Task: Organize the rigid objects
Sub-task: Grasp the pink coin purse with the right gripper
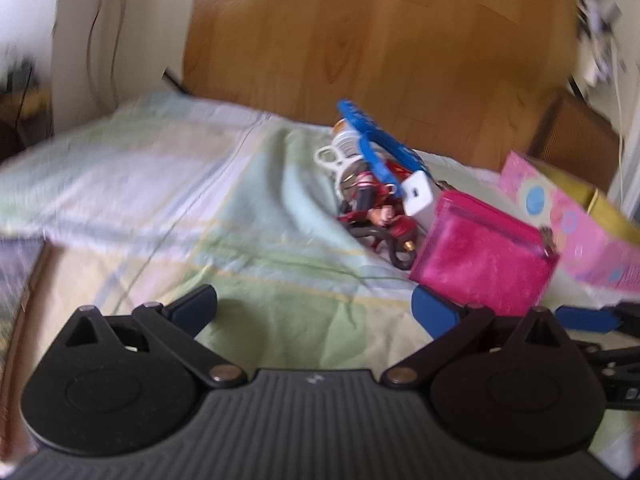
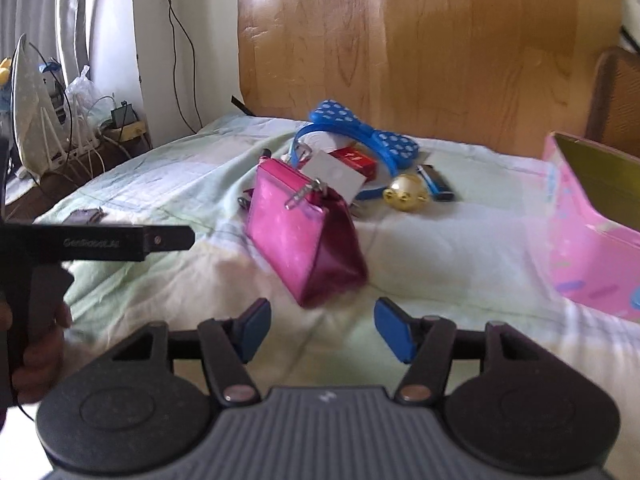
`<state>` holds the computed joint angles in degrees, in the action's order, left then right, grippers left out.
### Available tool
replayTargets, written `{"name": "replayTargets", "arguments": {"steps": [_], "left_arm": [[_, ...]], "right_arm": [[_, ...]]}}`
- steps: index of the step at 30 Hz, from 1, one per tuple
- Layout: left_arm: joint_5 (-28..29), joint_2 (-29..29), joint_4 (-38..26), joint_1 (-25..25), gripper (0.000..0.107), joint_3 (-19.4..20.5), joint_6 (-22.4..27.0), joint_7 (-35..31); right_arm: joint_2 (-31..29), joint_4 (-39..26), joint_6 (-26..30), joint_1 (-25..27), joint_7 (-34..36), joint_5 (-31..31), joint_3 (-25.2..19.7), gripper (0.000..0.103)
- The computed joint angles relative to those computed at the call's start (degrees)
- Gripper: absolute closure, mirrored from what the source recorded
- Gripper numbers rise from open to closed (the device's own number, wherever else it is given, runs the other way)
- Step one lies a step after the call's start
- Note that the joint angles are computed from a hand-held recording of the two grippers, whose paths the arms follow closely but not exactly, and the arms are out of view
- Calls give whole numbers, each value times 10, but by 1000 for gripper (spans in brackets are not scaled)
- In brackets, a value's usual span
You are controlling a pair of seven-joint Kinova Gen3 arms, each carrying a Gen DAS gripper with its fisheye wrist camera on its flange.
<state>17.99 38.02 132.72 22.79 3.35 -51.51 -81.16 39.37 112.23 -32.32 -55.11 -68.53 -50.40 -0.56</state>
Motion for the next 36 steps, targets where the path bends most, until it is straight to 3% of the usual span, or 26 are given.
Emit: {"name": "replayTargets", "arguments": {"steps": [2, 6, 7, 9, 12, 18, 25, 31, 36], "left_arm": [[-31, 2, 8, -27, 4, 12, -8, 33], [-18, 3, 12, -9, 4, 3, -17, 19], [-13, 3, 10, -4, 4, 1, -16, 13], [-12, 3, 8, -5, 4, 1, -11, 11], [-21, 2, 12, -13, 4, 4, -15, 18], [-29, 1, 12, -16, 4, 4, -14, 15], [-79, -2, 14, -29, 4, 9, -13, 0], [-157, -6, 2, -43, 4, 33, -3, -15], [-173, -5, -21, -34, 4, 41, 5, -32]], "right_arm": [[4, -16, 15, 19, -14, 20, -8, 45], [11, -42, 38, 40, -41, 63, -12, 46], [13, -44, 39, 43, -49, 75, -13, 50], [14, -51, 51, 30, -46, 72, 5, 72], [8, -38, 38, 29, -62, 85, 5, 84], [-7, 2, 13, 32, -86, 83, 8, 86], [-51, 102, -40, 37, -108, 85, -8, 93], [-74, 165, -89, 25, -114, 11, -16, 90], [-74, 191, -113, 55, -156, 55, -42, 87]]}}
